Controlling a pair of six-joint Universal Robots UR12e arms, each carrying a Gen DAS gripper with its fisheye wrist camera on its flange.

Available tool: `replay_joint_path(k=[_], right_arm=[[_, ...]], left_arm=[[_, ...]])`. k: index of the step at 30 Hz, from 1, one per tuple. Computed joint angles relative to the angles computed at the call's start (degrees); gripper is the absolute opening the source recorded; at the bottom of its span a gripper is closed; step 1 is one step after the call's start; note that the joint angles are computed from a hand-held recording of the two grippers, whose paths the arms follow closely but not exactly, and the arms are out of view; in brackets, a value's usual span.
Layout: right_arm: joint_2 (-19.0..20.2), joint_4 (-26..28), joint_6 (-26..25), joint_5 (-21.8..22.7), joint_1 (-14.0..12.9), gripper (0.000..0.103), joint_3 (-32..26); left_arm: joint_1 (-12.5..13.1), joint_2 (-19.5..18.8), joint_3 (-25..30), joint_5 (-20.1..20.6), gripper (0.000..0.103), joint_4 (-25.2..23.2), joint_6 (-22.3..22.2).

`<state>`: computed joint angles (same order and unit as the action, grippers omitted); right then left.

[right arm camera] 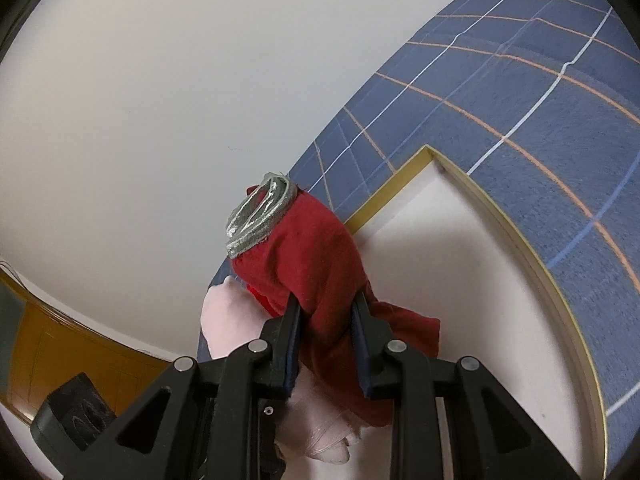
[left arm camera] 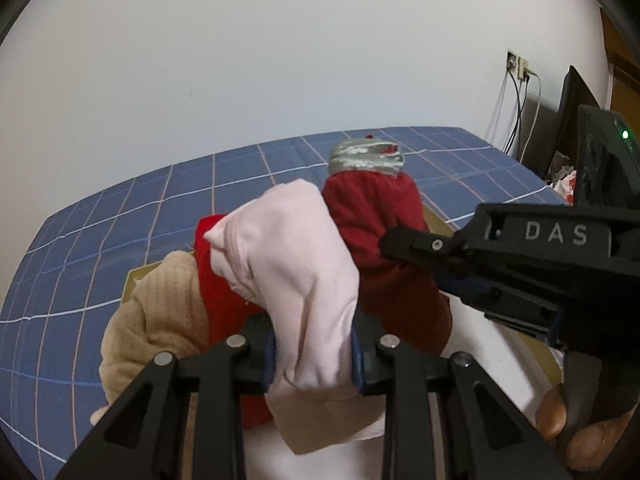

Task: Take underwear out of drawer
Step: 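Lower both items into the tray and open both grippers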

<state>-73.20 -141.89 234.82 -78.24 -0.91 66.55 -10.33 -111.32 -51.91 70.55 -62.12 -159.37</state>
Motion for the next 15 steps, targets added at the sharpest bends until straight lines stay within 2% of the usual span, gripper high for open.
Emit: replay_joint_path(k=[5,12,15], right_arm=[[1.05,1.28,-0.31,0.52,-0.03,0.027,-1.06],[2.05,3.24,-1.14,0.87,0.11,0.027,-2.01],[2.49,3.56,-1.34,0.38,0.18,0.027,-2.43]], left_arm=[[-0.28,-0.63,0.45,1.43,0.027,-0.08,-0.16],[-0.28,-1.91,2.93,2.01,0.027,-4.19,-1.43],[-0.28,-1.98,2.75,2.7,0.028,-3.71,-1.56]])
